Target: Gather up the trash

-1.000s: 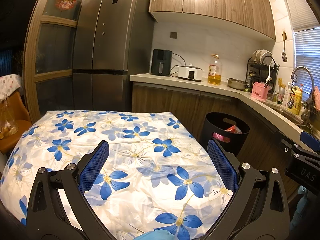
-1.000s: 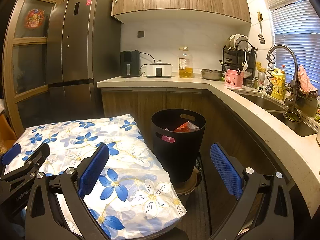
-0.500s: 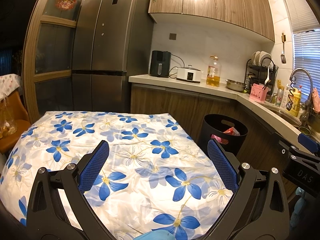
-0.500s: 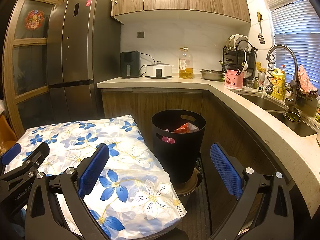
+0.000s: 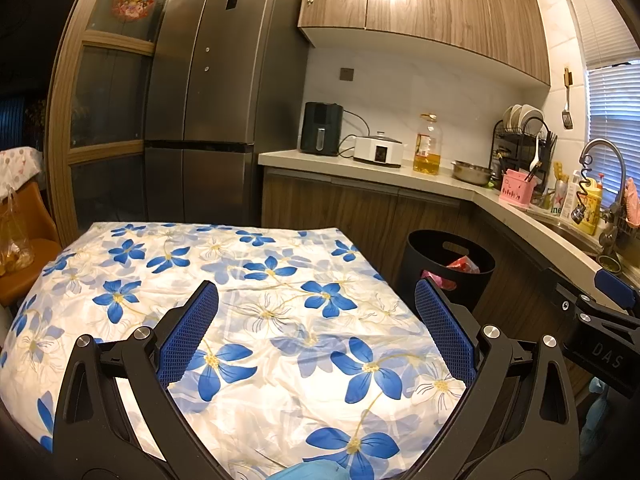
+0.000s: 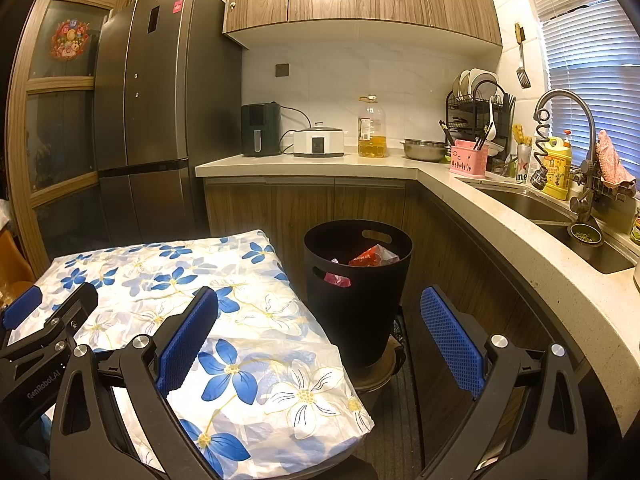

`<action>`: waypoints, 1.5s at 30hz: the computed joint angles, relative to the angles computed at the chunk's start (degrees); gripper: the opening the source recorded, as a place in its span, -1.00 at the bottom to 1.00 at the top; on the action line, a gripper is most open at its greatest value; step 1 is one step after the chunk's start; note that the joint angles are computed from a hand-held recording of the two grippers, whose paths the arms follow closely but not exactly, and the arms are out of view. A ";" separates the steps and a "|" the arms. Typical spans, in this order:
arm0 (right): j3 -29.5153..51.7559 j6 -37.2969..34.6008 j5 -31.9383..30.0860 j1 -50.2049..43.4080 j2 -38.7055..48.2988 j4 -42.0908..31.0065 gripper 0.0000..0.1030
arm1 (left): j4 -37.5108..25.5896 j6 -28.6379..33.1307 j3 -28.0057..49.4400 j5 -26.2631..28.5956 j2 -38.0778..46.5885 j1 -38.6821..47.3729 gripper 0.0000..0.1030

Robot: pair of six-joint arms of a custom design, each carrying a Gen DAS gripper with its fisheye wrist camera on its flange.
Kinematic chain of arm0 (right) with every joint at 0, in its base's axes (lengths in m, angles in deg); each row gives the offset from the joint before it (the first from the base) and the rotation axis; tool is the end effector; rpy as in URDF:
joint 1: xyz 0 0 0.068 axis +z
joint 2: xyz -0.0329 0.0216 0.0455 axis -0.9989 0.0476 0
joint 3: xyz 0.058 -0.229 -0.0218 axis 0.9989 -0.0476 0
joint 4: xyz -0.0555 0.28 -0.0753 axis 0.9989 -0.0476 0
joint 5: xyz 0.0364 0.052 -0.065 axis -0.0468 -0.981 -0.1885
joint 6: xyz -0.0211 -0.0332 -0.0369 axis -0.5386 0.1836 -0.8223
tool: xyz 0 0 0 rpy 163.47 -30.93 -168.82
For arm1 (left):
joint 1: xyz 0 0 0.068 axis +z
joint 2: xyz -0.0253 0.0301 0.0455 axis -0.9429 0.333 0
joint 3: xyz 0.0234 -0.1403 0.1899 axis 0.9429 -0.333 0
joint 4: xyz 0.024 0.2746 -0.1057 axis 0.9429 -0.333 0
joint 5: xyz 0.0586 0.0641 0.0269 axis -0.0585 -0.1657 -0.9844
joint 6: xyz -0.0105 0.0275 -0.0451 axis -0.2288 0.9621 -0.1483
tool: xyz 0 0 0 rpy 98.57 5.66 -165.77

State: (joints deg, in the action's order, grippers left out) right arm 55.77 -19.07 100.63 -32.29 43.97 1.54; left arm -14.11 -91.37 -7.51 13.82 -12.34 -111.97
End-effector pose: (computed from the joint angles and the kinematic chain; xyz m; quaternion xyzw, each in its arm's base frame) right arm 0.1215 0.1160 0.1577 0.1861 0.8000 -0.1214 0.5574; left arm 0.1831 -0.1465 0.1539 0.1103 0.8033 -0.1413 0.5680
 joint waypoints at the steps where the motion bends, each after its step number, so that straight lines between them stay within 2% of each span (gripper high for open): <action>1: 0.01 0.10 0.04 0.03 0.04 -0.02 0.89 | -0.07 -0.11 0.14 -0.17 0.08 -0.15 0.89; 45: -0.34 0.30 0.12 0.13 -1.02 -0.64 0.89 | 0.31 0.94 0.18 -0.84 0.16 -1.82 0.85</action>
